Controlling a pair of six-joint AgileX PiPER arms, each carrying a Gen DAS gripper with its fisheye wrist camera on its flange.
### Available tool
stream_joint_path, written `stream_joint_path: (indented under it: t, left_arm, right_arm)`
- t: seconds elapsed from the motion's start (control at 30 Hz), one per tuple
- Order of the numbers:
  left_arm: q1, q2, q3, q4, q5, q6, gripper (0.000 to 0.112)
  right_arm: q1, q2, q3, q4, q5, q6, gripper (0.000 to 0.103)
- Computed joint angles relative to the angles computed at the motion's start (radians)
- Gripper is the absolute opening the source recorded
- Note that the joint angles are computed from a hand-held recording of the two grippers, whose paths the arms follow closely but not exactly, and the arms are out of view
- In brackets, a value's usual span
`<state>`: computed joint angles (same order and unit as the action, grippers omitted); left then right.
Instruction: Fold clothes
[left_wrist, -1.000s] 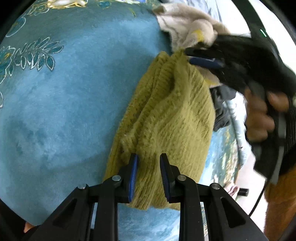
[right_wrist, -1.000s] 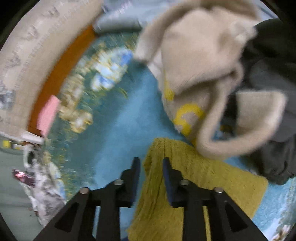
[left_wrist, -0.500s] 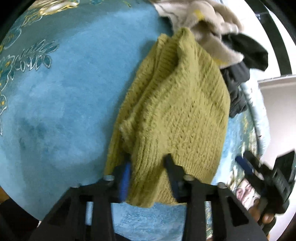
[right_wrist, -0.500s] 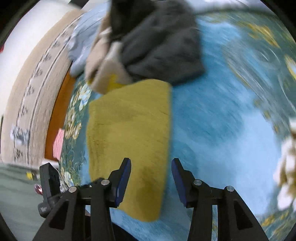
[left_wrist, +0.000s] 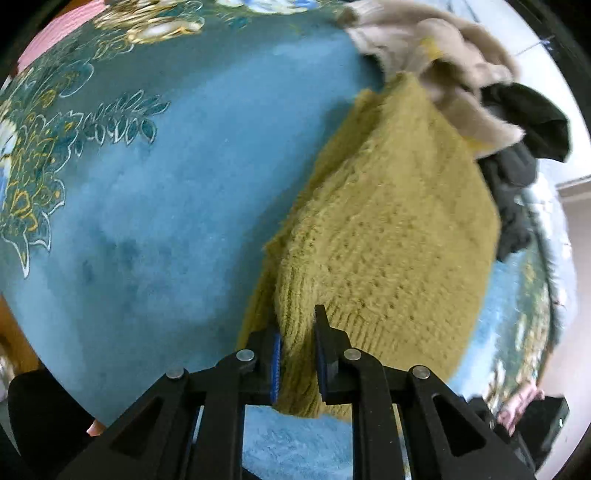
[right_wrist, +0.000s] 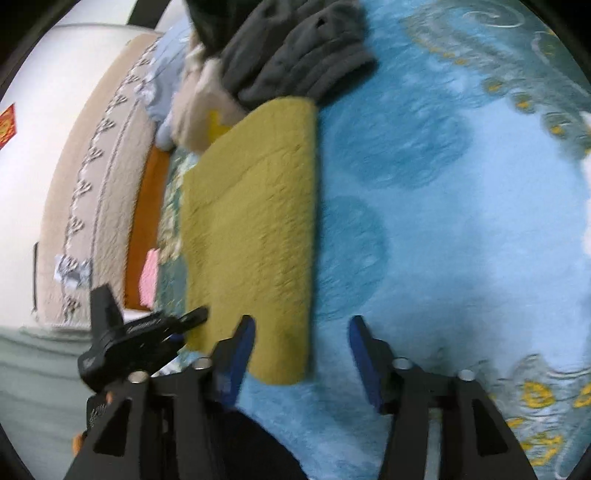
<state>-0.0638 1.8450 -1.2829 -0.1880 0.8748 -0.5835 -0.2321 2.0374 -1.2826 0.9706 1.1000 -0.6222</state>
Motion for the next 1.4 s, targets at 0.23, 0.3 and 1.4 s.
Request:
stream_joint_path:
  t: [0.23,0.3,1.4]
  left_arm:
    - [0.037,-0.009,0.023,-0.054,-0.025,0.010,0.017]
    - [0.066,-0.017,0.045,-0.109,-0.043,0.044,0.017]
    - [0.264,-0.196,0.332,-0.825,-0.173,0.668,0.027]
  right_arm:
    - [0.046,0.091,0.031,0.143,0.002,-0.025,0.064]
    - [0.066,0.101,0.058,0.174,-0.006,-0.032,0.065]
    - [-0.212,0.038,-0.129,-0.031,0.048,0.149,0.026]
